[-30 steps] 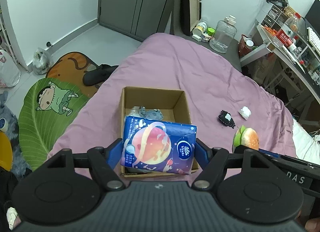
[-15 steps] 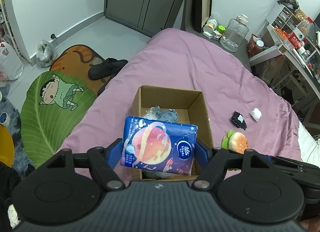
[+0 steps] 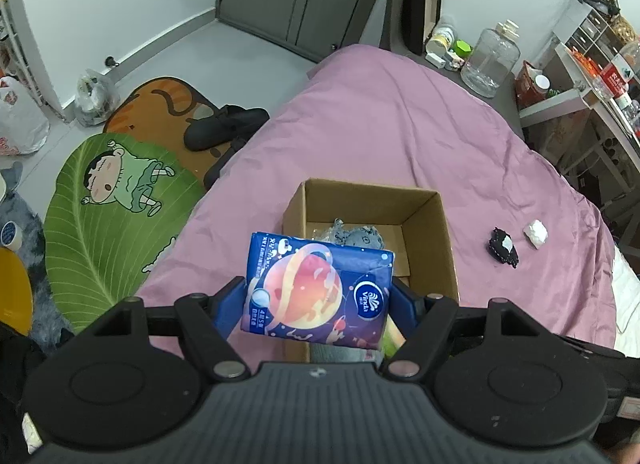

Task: Organize soft objects
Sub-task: 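Carry the snack box with the left tool and hamburger with the right tool over the box, then open both tools to drop the snack box and hamburger into the box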

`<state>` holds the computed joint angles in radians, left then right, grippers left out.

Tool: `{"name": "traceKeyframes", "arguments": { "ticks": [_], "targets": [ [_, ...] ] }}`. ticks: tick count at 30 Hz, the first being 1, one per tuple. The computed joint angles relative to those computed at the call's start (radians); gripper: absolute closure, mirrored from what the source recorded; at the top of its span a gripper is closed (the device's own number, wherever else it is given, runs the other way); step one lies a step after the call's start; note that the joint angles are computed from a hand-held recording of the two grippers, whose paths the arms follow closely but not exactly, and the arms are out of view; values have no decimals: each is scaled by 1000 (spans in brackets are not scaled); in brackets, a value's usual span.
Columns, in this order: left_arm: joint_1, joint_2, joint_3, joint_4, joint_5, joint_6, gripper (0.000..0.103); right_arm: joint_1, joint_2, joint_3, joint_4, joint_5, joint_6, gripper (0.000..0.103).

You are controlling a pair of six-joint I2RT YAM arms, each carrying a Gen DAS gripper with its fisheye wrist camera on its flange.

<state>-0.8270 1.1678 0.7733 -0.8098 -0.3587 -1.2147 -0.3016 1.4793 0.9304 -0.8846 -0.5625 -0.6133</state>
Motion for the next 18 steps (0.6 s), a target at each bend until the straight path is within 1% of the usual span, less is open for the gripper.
{"name": "traceKeyframes", "arguments": {
  "ticks": [6, 9, 13, 18],
  "targets": [
    [53, 101, 24, 96, 58, 96, 30, -36, 96, 71, 18, -12, 23, 31],
    [73, 155, 43, 141, 95, 142, 30, -39, 134, 99, 15, -16, 15, 31],
    [89, 245, 74, 181, 133, 172, 30, -49, 177, 128, 21, -26, 13, 31],
    [117, 353, 106, 243, 207, 192, 30, -83, 234, 172, 19, -29, 7, 31]
  ]
}}
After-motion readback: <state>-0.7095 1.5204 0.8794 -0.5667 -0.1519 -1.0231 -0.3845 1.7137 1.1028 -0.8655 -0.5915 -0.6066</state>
